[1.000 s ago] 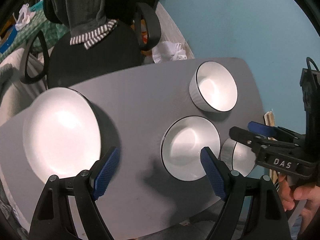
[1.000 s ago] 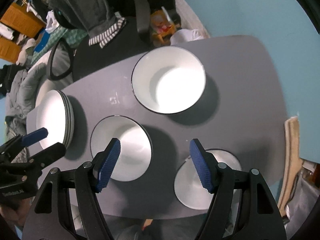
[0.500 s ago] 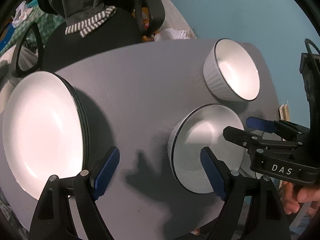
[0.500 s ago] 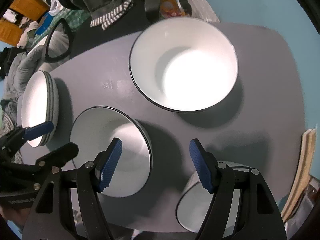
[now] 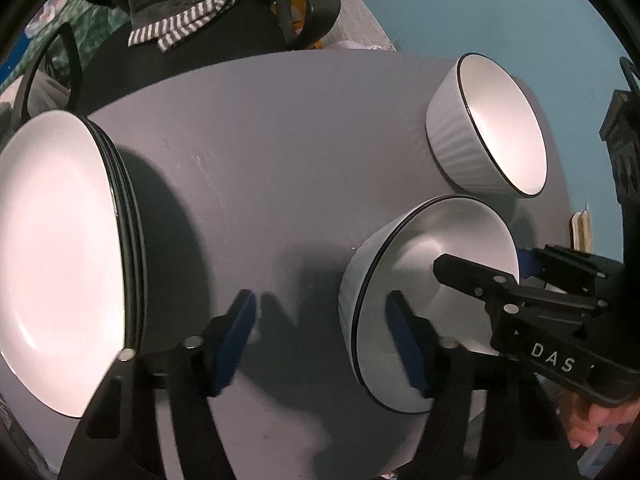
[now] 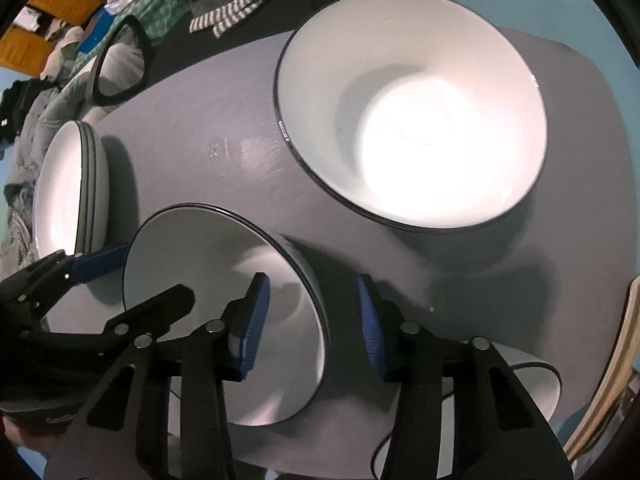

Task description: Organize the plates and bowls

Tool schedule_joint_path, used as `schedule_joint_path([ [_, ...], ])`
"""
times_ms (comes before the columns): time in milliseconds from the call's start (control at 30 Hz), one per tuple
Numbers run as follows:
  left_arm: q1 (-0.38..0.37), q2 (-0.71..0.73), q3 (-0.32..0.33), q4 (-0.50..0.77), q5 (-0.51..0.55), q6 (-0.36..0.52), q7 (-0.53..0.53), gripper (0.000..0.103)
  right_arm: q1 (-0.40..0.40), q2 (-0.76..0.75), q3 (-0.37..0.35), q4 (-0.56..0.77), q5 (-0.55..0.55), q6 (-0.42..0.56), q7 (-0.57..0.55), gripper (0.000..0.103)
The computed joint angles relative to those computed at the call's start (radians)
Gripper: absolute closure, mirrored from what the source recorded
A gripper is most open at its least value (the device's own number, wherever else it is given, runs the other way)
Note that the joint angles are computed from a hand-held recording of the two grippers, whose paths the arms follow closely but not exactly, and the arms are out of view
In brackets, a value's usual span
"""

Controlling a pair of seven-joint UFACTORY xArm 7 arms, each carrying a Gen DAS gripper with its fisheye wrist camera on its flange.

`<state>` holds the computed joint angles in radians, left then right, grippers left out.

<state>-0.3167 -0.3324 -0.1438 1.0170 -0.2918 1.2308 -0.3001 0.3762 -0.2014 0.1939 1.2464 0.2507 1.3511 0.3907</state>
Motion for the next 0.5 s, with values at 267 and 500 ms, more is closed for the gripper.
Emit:
schedule_joint_path([
  [267, 0.000, 0.020, 0.030, -0.010, -0.105, 0.019, 0.020, 0.082, -0.001, -0.014, -0.004, -0.016, 0.008, 0.008, -0.012, 0.079],
  [500, 0.001, 0.046, 0.020, 0.010, -0.115, 0.026, 0.034, 0.091, -0.011, -0.043, -0.016, -0.044, 0.027, 0.033, -0.013, 0.089],
])
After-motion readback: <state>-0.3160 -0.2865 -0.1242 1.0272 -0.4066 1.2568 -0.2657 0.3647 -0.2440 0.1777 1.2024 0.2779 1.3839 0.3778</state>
